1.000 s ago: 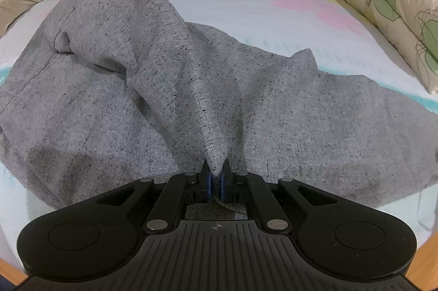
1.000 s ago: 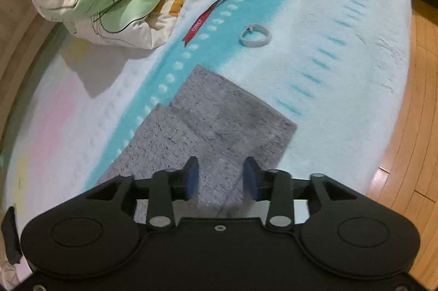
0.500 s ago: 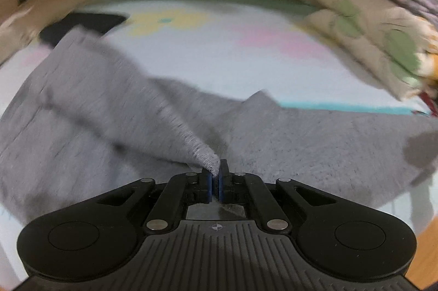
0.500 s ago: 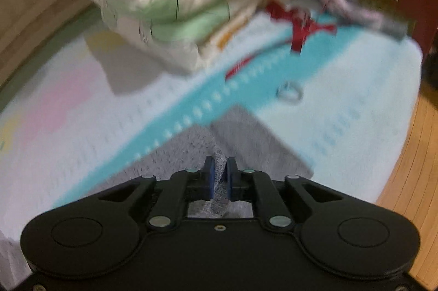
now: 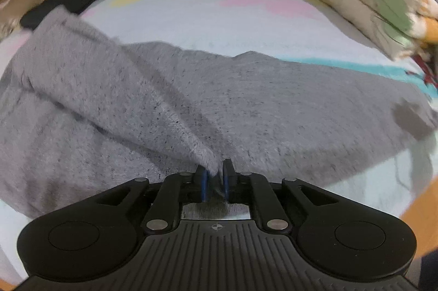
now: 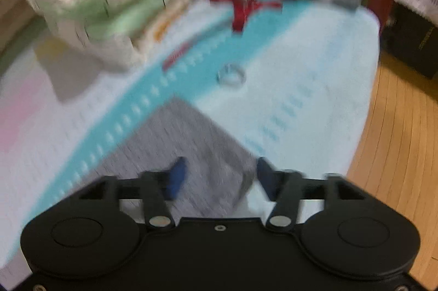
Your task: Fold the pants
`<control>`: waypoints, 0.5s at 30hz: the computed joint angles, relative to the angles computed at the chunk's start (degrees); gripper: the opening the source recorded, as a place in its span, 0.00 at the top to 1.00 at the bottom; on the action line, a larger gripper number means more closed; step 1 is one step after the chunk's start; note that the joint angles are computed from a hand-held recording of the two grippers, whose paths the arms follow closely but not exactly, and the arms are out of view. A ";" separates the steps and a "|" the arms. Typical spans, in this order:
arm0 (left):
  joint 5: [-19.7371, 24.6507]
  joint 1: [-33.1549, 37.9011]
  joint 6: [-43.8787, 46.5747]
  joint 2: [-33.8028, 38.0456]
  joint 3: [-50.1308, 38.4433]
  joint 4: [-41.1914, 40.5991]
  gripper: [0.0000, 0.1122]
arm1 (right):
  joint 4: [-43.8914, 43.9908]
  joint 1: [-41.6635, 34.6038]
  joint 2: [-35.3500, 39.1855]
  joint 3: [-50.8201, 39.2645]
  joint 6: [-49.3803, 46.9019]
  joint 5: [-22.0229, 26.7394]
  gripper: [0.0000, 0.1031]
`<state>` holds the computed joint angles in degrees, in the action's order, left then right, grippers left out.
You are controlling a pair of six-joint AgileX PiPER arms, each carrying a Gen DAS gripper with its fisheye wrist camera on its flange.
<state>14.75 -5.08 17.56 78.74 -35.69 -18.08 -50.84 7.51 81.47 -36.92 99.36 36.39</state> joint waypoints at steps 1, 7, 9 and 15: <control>-0.18 -0.06 1.80 -1.49 0.93 -0.51 0.91 | -2.25 2.62 -0.77 -0.38 2.74 2.93 0.35; 4.24 9.79 16.84 -6.18 0.75 -11.25 0.87 | -4.56 14.09 -0.86 -4.64 3.28 2.74 0.35; 5.26 14.09 15.59 -5.29 -1.52 -10.06 0.87 | -3.88 16.66 1.99 -7.51 1.48 -1.89 0.35; 8.24 22.75 7.29 5.20 -14.24 2.55 0.87 | -0.25 27.00 13.12 -19.55 -8.31 -7.75 0.35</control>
